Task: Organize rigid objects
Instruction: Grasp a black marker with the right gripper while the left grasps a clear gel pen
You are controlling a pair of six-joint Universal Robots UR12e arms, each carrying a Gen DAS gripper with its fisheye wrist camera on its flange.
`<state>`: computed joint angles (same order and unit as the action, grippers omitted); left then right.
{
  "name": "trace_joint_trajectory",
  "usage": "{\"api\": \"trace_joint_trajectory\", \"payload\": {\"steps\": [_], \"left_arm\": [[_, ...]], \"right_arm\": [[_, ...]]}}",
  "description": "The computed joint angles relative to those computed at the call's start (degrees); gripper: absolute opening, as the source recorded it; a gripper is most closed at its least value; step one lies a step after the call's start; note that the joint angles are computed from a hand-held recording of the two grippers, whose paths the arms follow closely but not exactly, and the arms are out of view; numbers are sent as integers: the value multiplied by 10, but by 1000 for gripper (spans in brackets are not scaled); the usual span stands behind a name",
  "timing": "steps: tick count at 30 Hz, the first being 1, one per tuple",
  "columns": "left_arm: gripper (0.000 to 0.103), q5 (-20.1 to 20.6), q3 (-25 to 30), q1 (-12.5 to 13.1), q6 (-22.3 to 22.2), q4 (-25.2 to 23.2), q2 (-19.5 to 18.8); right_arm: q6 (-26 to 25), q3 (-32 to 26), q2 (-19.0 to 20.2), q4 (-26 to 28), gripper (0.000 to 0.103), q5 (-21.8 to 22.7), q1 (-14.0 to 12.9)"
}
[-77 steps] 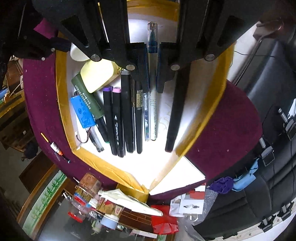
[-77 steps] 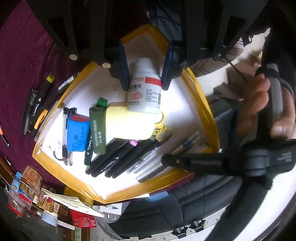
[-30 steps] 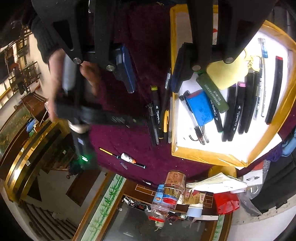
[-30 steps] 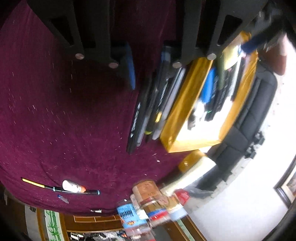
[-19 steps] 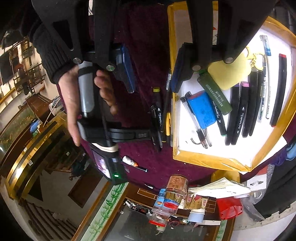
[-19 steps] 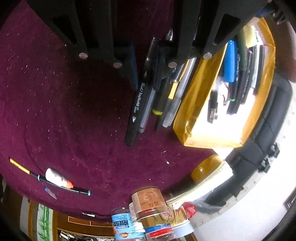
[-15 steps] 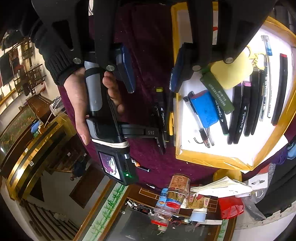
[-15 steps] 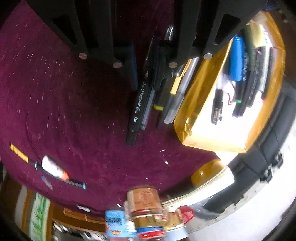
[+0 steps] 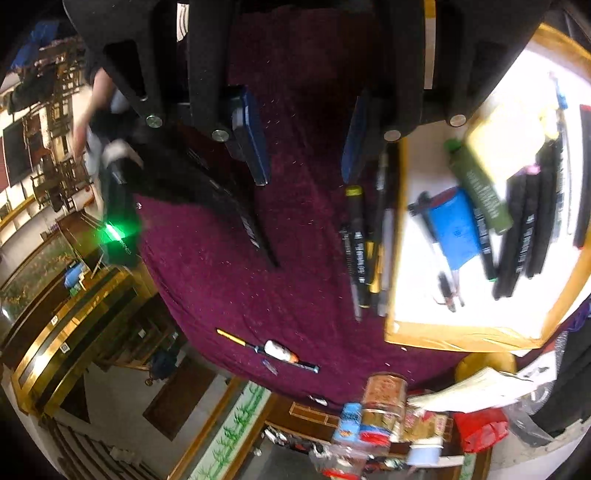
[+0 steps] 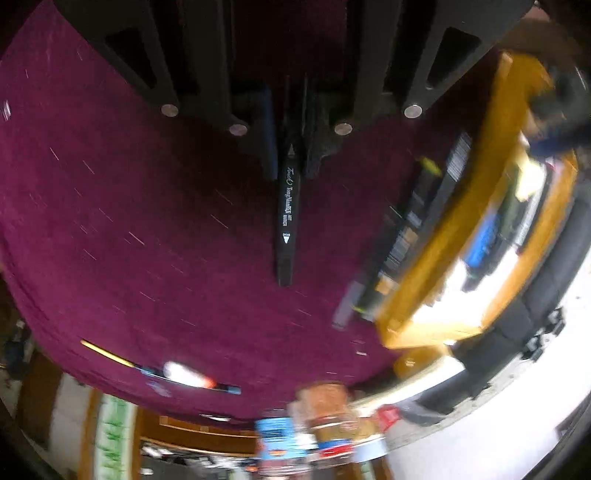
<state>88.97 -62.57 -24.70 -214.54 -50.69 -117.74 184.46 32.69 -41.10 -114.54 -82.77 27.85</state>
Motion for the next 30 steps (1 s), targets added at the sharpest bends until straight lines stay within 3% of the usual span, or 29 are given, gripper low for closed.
{"api": "trace_joint_trajectory", "payload": {"steps": [3, 6, 11, 15, 18, 23, 27, 30], "left_arm": [[38, 11, 54, 2, -7, -47, -31], [38, 11, 135, 7, 2, -121, -75], [37, -25, 233, 23, 0, -195, -134], [37, 12, 284, 21, 2, -247, -166], [37, -39, 290, 34, -24, -263, -174], [37, 13, 333, 26, -4, -311, -194], [36, 4, 333, 27, -20, -324, -192], [22, 42, 374, 20, -13, -372, -212]], "right_arm": [[52, 89, -46, -59, 12, 7, -10], [91, 148, -68, -125, 13, 45, -20], [64, 128, -55, -118, 13, -4, -7], [62, 134, -59, -122, 13, -5, -8], [69, 142, -63, -128, 13, 14, -13], [68, 146, -65, -132, 14, 17, -13], [68, 151, -68, -136, 14, 23, -14], [68, 150, -67, -135, 14, 23, -14]]}}
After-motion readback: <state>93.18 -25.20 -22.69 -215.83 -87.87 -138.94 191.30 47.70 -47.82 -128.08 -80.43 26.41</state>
